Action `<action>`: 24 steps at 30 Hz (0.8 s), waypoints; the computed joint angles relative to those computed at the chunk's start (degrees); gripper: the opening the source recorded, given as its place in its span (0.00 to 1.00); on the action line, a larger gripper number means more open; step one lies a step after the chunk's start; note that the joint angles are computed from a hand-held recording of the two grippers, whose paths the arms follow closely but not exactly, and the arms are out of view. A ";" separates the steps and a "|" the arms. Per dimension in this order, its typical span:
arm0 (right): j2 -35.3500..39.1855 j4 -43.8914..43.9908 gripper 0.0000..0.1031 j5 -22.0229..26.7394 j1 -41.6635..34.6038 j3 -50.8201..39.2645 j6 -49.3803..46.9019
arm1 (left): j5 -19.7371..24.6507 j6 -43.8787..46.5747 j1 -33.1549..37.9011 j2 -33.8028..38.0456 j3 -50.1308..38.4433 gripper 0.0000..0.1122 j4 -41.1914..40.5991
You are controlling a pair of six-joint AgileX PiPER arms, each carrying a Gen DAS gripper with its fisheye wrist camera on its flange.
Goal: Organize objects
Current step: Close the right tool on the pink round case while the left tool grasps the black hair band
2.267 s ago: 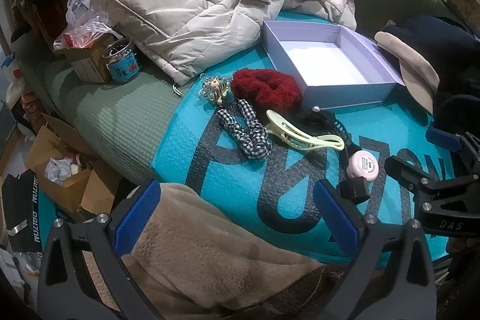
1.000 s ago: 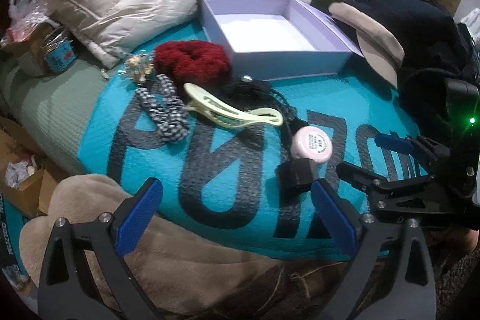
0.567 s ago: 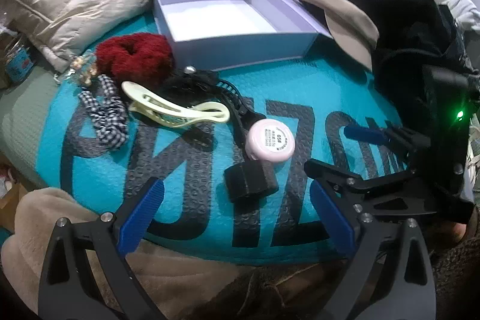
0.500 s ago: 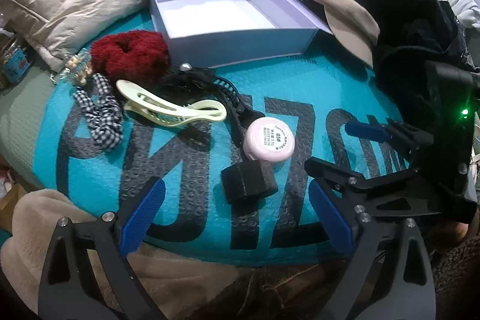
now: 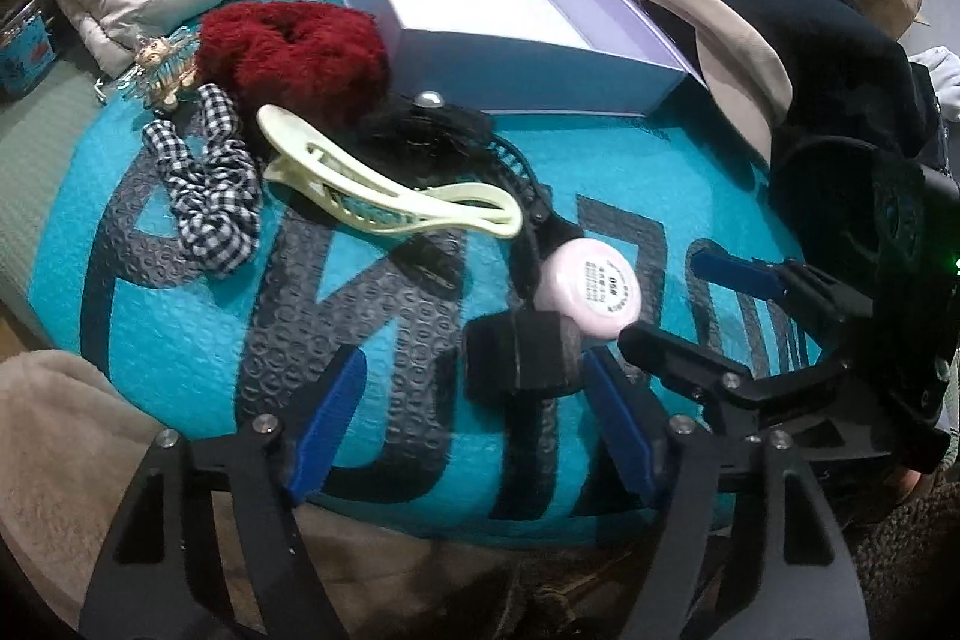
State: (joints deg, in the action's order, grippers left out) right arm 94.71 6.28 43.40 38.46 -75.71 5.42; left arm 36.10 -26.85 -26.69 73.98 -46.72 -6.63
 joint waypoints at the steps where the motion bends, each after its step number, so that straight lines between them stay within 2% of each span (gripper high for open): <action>1: 0.38 0.21 0.88 0.06 0.04 -0.38 -0.19 | -0.03 0.92 0.66 -0.07 0.16 0.64 -0.75; 10: 3.35 0.27 0.88 0.10 1.30 -2.78 -1.18 | -0.27 6.62 4.56 -0.06 0.69 0.63 -4.76; 14: 4.64 -0.77 0.87 -0.36 2.03 -3.85 -0.22 | -0.07 6.12 5.14 -0.13 0.73 0.63 -3.26; 18: 5.19 -3.02 0.81 -1.45 2.91 -3.71 0.61 | -0.71 8.49 6.06 -0.79 1.30 0.63 -4.44; 24: 5.04 -3.25 0.62 -2.03 3.48 -3.62 -0.37 | -1.44 14.06 5.94 0.41 0.90 0.63 -8.94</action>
State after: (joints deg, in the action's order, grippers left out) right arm 99.75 3.04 41.36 41.95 -79.33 5.06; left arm 34.65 -12.78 -20.75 74.39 -45.82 -15.57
